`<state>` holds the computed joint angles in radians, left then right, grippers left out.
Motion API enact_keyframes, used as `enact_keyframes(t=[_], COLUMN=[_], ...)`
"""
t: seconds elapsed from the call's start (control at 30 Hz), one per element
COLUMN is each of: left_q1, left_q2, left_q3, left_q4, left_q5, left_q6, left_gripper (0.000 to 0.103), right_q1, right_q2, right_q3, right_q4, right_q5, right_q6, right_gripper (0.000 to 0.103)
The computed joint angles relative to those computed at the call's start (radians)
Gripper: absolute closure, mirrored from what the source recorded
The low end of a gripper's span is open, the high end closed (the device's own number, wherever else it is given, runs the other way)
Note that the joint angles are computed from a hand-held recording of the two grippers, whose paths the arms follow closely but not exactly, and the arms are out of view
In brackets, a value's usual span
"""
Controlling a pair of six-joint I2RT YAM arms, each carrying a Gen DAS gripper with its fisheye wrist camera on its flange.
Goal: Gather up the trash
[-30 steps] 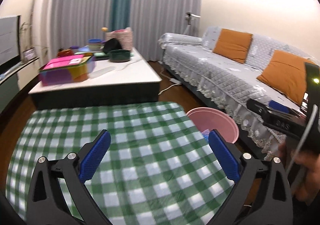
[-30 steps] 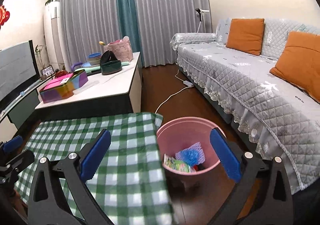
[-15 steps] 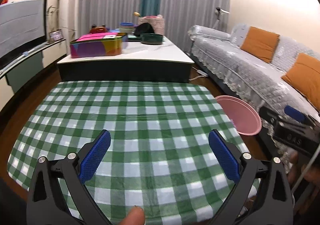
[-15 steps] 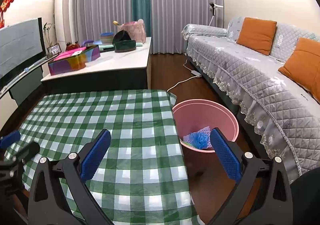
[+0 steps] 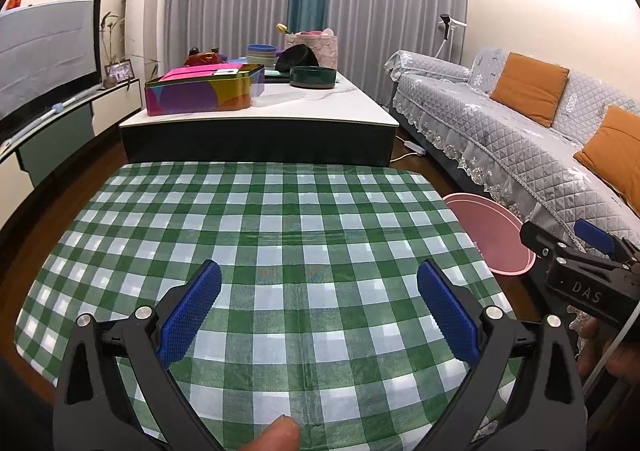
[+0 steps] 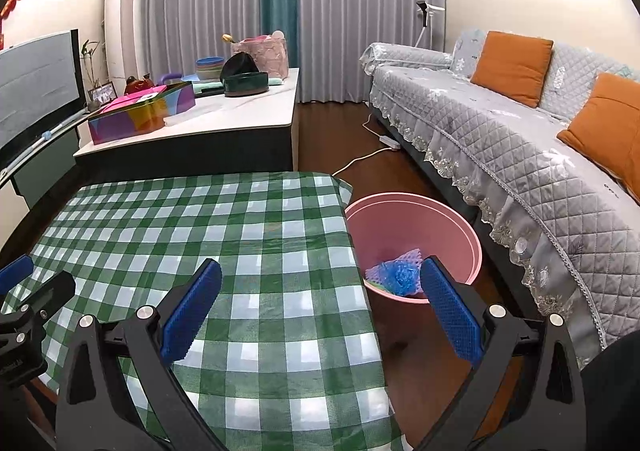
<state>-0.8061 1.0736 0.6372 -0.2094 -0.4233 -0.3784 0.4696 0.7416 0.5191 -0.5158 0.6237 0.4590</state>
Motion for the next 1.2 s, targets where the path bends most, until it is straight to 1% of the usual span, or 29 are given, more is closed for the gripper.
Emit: enact_keyframes(t=[1.2], left_q1=[0.006], left_q2=[0.003], left_q3=[-0.006], left_q4=[0.003], left_q5=[0.000], left_q6=[-0.003], left_gripper=[0.008], right_q1=[-0.004], right_q2=[0.013], right_q3=[0.001], right_q4=[0.012], right_q5=[0.003], right_q6=[-0.004], right_gripper=[0.005])
